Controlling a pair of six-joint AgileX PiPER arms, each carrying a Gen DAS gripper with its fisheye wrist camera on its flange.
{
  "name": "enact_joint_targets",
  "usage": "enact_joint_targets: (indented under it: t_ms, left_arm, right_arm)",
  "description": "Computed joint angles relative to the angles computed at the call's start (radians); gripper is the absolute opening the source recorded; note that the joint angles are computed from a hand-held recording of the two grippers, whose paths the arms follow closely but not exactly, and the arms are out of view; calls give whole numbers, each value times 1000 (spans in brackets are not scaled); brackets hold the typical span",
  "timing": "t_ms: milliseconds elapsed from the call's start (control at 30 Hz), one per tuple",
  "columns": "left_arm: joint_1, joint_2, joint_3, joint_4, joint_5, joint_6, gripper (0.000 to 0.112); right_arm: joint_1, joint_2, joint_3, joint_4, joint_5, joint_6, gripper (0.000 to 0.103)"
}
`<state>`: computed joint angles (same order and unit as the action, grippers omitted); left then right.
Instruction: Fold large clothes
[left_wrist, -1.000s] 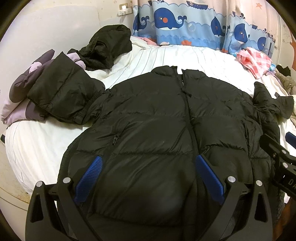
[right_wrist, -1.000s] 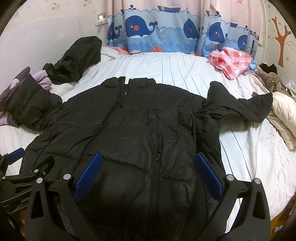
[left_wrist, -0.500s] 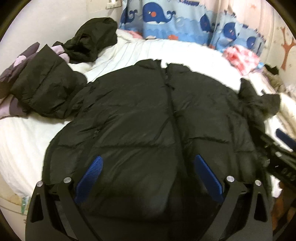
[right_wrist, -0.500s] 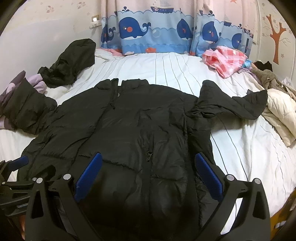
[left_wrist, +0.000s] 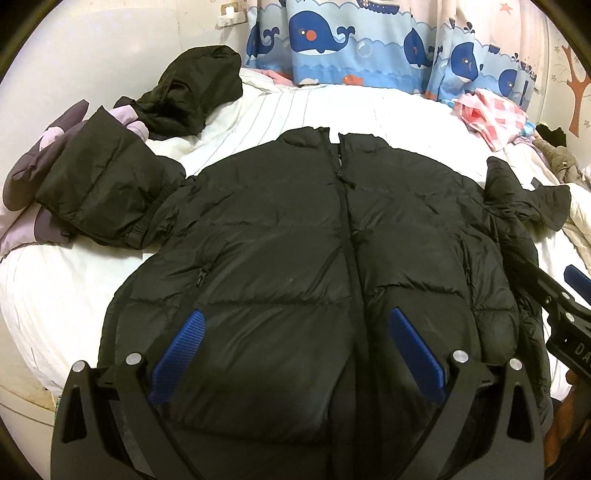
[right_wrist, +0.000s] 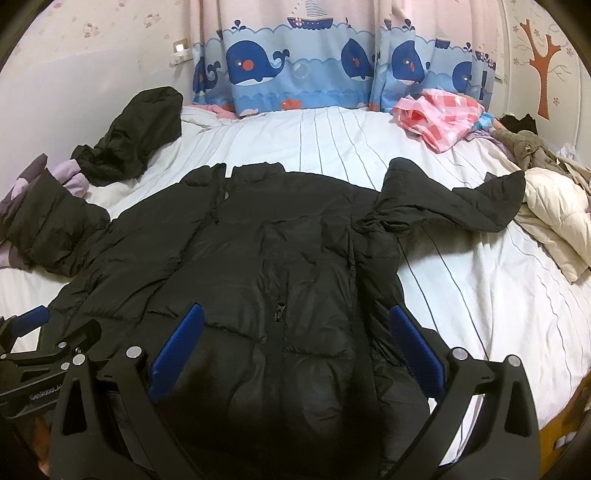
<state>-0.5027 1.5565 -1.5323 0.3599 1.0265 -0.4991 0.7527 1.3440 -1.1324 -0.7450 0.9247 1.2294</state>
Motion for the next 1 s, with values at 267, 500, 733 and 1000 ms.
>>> enact_joint_targets:
  t_ms: [267,500,733,1000]
  left_arm:
    - [-11,10,-9,31,16,-20,96]
    - [-11,15,-9,35,18,-23,96]
    - [0,16,-2,25,9,-13,96]
    - [-5,15,5,31,4,-23,96]
  right_arm:
    - [-5,-7,10,5,-8,0,97]
    - [-6,-7,11,6,-9,-1,97]
    - [-7,-6,10,10,-11,-4,97]
    - [-5,-3,11,8,-13,1,97]
